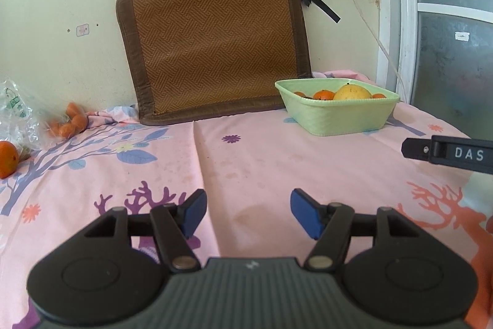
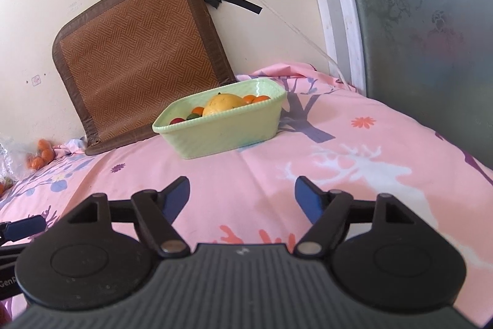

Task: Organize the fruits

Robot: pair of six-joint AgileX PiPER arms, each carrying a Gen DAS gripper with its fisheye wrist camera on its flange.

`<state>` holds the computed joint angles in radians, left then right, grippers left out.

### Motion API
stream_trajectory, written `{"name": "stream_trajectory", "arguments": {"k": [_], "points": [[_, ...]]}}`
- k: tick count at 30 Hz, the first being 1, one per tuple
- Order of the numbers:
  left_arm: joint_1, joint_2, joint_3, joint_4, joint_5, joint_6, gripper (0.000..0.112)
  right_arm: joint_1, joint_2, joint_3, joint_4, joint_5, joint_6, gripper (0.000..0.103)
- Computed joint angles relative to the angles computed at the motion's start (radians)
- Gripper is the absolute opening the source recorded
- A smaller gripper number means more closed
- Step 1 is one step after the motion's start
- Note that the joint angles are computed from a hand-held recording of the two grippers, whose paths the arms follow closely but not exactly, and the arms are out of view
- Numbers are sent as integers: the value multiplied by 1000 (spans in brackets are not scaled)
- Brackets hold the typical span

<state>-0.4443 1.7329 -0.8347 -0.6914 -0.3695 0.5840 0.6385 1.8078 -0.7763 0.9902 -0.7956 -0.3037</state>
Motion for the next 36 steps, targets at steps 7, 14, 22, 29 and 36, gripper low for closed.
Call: {"name": "stream_trajectory", "arguments": {"k": [7, 14, 22, 29, 36], "points": [[-5, 6, -7, -42, -3, 51, 64, -9, -5, 17, -56, -5, 50, 82], [-15, -5, 27, 22, -68, -4, 89, -17, -6, 14, -82, 17, 54, 83], [-12, -5, 30, 61, -70, -26, 95, -8, -7, 21, -71, -6, 57, 87], [4, -14, 47, 167, -73, -120, 100, -6, -3, 2, -37, 10, 12, 88], [23, -15, 41, 253, -39, -182, 103, -5, 2, -11, -11, 15, -15, 88]]}}
